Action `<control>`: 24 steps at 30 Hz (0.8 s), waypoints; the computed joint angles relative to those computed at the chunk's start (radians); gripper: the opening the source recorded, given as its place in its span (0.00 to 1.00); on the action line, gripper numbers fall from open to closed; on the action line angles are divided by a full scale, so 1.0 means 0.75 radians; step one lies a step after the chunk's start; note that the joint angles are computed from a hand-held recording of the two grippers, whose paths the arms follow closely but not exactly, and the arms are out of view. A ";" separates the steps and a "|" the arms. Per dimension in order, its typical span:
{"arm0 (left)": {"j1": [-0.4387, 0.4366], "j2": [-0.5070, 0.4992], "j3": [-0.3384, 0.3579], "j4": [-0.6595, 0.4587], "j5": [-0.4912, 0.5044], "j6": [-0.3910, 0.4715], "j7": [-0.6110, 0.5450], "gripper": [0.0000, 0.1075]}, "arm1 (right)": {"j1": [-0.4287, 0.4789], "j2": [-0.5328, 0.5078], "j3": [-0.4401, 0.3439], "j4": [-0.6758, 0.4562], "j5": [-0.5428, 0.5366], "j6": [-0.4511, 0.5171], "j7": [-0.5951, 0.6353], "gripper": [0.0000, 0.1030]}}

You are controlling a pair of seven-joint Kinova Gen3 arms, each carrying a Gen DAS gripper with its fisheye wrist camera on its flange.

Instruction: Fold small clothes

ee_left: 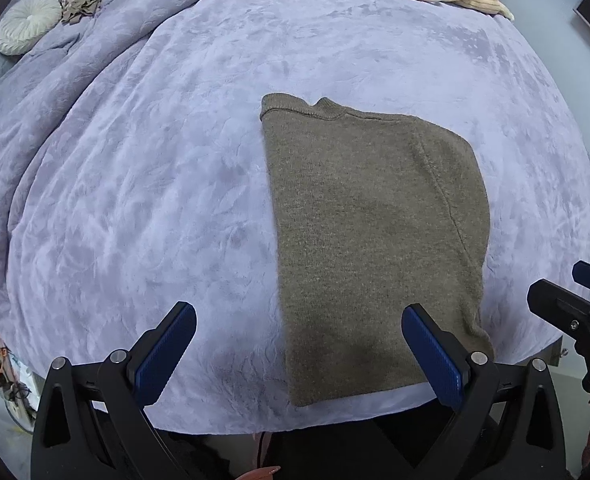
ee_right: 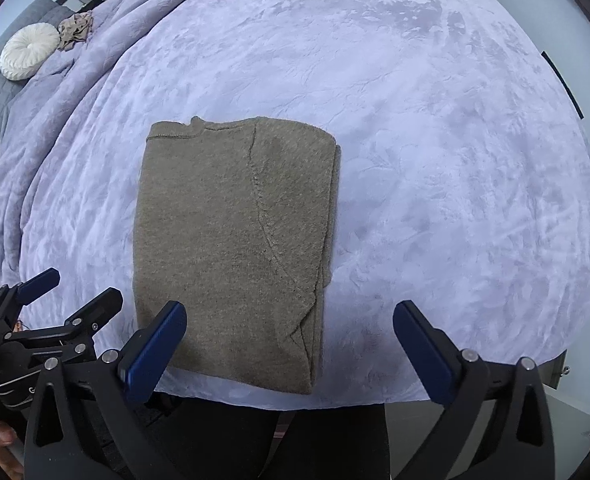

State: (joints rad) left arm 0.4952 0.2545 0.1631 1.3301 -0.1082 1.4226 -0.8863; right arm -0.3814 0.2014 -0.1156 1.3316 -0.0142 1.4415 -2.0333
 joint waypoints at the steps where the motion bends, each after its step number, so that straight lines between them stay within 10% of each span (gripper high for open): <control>1: -0.003 -0.003 -0.002 0.003 0.008 -0.001 0.009 0.96 | -0.001 0.009 0.000 -0.013 -0.004 0.015 -0.001 1.00; 24: -0.004 -0.002 0.000 -0.020 0.015 0.054 0.029 0.96 | -0.083 0.066 -0.002 -0.070 0.092 0.112 -0.040 1.00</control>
State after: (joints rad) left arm 0.4926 0.2531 0.1634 1.3153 -0.0972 1.4628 -0.8646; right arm -0.4434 0.2506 -0.1169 1.2788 0.0546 1.5257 -2.0630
